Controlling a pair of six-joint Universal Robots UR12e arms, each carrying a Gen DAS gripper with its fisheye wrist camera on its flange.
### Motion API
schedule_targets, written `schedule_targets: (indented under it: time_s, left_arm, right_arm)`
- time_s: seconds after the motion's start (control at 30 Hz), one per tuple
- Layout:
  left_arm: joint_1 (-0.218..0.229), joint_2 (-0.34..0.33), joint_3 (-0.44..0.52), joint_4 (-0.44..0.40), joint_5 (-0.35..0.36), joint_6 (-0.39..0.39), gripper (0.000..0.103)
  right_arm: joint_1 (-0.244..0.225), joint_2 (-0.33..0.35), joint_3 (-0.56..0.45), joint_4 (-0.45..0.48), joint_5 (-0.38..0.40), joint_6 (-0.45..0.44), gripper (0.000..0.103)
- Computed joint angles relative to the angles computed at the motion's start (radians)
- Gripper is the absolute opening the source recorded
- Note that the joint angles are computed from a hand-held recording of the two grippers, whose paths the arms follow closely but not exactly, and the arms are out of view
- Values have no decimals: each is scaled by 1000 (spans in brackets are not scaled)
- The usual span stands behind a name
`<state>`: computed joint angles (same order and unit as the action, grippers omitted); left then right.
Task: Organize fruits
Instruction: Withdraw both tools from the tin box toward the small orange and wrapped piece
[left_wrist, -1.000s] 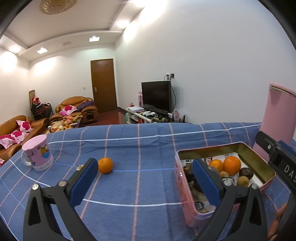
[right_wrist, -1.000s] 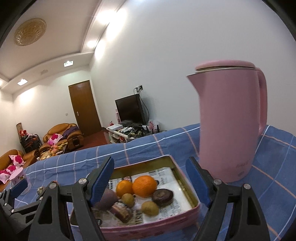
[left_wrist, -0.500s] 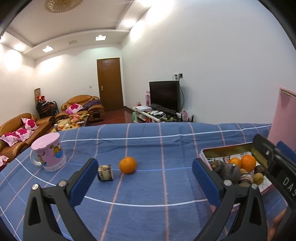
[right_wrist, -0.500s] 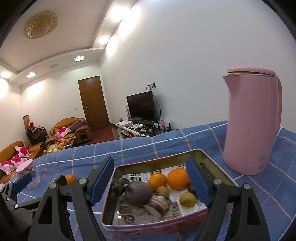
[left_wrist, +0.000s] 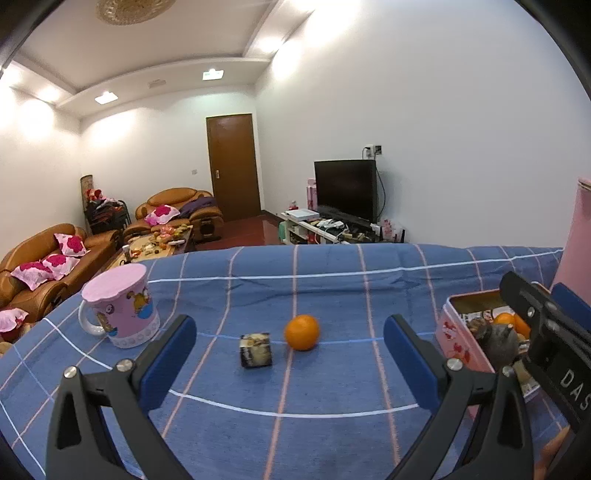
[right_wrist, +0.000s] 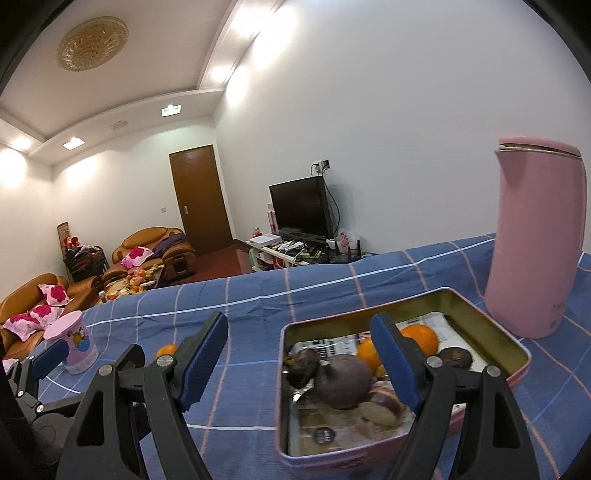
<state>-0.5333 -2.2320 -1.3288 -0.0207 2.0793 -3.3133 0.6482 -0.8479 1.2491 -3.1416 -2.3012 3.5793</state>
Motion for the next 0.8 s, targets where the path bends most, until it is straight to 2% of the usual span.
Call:
schedule_targets:
  time_s: [0.53,0.8]
  left_arm:
    - [19,11,-16,-8,-7,-11,103]
    - [38,18,-20,-48,-11,-50,103]
  right_arm:
    - [4,37,-65,37,35,-5,81]
    - [5,55,-100,63,54,-6,81]
